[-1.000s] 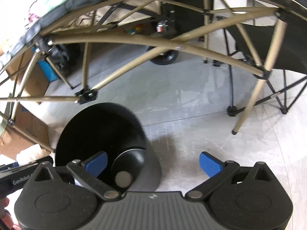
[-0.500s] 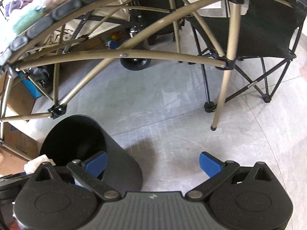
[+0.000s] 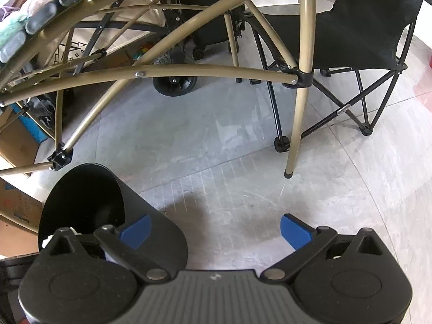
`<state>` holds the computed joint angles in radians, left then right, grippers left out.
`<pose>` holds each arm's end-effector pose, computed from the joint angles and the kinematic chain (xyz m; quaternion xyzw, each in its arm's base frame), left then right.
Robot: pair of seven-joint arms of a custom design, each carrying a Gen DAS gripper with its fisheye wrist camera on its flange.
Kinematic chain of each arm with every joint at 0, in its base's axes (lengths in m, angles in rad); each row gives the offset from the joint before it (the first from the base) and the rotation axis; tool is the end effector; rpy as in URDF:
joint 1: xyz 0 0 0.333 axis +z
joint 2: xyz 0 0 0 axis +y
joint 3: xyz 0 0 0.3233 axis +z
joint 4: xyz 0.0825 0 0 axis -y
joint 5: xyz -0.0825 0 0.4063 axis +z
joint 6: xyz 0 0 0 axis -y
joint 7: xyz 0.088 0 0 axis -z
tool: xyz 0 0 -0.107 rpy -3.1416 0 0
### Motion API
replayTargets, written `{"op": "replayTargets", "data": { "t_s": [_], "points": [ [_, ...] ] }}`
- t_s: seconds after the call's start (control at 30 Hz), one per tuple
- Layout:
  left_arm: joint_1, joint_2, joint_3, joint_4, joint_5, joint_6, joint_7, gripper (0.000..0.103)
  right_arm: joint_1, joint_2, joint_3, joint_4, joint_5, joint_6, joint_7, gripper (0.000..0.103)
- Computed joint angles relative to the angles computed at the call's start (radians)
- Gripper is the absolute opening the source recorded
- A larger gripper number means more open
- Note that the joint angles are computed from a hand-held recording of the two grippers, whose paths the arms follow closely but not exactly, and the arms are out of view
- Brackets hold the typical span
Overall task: Organize soft objects
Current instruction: 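Move the left tool over the bin and open it to drop the plastic bag, then raise both open tools back toward the items on the table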
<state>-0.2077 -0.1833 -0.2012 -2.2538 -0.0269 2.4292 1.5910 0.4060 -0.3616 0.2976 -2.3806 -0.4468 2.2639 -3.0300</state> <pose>0.4931 -0.2174 0.4723 -0.5376 0.8244 -0.1424 0.1049 0.3688 0.3061 0.4761 -0.3925 0.8828 -0.1762 0.1887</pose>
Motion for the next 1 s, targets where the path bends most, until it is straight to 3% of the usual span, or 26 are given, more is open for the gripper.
{"op": "replayTargets", "data": {
  "t_s": [0.13, 0.2, 0.27, 0.33, 1.0],
  "points": [
    [0.000, 0.001, -0.003, 0.001, 0.006, 0.001, -0.007, 0.051, 0.000, -0.003, 0.000, -0.003, 0.003, -0.003, 0.004, 0.102],
    [0.003, 0.000, -0.009, 0.001, 0.034, 0.005, -0.028, 0.062, 0.000, -0.003, 0.000, -0.003, 0.003, -0.004, 0.006, 0.102],
    [0.004, -0.006, -0.012, -0.005, 0.052, 0.015, -0.044, 0.087, 0.001, -0.003, -0.001, -0.004, 0.004, -0.001, 0.003, 0.102],
    [0.006, -0.013, -0.014, -0.013, 0.071, 0.033, -0.060, 0.102, 0.001, -0.003, -0.001, -0.004, 0.004, 0.002, 0.000, 0.102],
    [0.006, -0.021, -0.006, -0.017, 0.081, 0.037, -0.066, 0.103, 0.004, 0.005, 0.000, 0.009, -0.002, -0.005, 0.002, 0.102]
  ]
}}
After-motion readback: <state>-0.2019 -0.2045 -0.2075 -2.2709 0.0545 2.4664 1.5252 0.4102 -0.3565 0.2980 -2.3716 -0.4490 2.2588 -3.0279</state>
